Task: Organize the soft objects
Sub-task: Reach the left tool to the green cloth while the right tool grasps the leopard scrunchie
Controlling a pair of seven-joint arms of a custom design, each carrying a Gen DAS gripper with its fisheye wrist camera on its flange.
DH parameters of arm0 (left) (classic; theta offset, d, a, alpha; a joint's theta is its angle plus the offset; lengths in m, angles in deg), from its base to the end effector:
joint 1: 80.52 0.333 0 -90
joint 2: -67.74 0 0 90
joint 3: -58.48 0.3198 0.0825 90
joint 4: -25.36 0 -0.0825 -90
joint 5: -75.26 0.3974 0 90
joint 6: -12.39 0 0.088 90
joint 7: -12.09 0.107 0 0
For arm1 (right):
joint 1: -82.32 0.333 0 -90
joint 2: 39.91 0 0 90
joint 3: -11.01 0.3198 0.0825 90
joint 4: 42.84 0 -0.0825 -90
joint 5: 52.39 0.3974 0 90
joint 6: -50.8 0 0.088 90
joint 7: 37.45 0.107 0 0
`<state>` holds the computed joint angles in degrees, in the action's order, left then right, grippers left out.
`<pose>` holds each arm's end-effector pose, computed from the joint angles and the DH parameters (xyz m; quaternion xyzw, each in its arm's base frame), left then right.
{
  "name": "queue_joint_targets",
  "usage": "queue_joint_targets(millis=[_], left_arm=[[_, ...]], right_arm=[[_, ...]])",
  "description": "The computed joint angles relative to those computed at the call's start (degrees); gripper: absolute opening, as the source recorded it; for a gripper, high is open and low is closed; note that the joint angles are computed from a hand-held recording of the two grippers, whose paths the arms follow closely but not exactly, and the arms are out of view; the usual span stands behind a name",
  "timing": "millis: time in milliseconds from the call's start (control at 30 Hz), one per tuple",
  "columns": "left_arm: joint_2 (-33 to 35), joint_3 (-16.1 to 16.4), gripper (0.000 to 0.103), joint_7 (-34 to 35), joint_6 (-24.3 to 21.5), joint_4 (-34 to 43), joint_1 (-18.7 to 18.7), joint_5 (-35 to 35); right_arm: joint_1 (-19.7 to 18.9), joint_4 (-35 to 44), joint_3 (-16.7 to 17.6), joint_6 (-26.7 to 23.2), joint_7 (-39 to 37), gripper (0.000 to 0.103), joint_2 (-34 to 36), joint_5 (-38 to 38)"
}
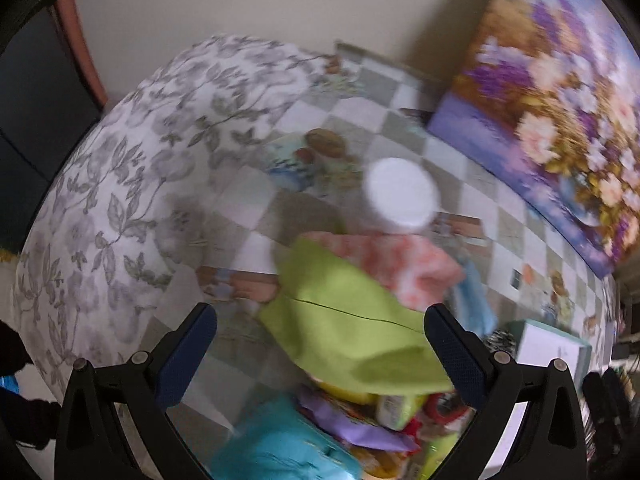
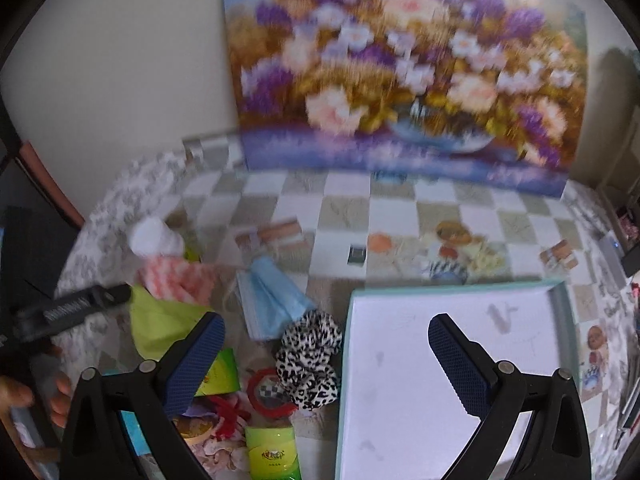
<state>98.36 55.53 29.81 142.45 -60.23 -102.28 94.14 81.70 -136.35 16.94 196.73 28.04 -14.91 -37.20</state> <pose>0.6770 -0.2952 0.3833 -0.8842 0.4339 -0.1273 0.1174 0.7236 0.0531 0.4172 -0.7812 0.5665 -0.1229 0.2319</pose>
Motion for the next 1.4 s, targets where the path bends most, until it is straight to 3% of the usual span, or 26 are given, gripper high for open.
queue_joint_targets(millis=[200, 500, 800, 1000, 1167, 1400], left_arm=[[-0.59, -0.09, 0.103, -0.43, 0.03, -2.09, 1.37, -1.58], [1.79, -0.91, 0.103, 4.38, 0.94, 1.53, 1.35, -3.36], [4.62, -1.04, 0.103, 7.66, -0.27, 5.22, 0.92, -6.43], [4.28, -0.20, 0.103, 6.48, 0.36, 4.27, 0.69, -6.66], [3.48, 0.32, 0.103, 4.79, 0.56, 2.98, 0.58, -5.79], [2.58, 0.46, 0.103, 3.19, 1.49, 1.50, 0.71, -4.64]], right_arm=[[1.47, 2.95, -0.49, -5.42, 2.42, 0.103, 3.86, -3.43], [2.56, 1.61, 0.24, -5.89, 0.82, 0.098, 4.76, -5.10], [3.17, 2.64, 0.20, -7.40, 0.09, 0.076, 7.24, -6.17], [3.68, 2.50, -0.53, -5.34, 1.61, 0.060, 8.44, -7.97], [2.71, 1.59, 0.38, -3.21, 0.47, 0.038, 8.33, -7.58], [1.38, 2.27, 1.24, -3.83, -0.36, 0.018, 8.54, -5.61]])
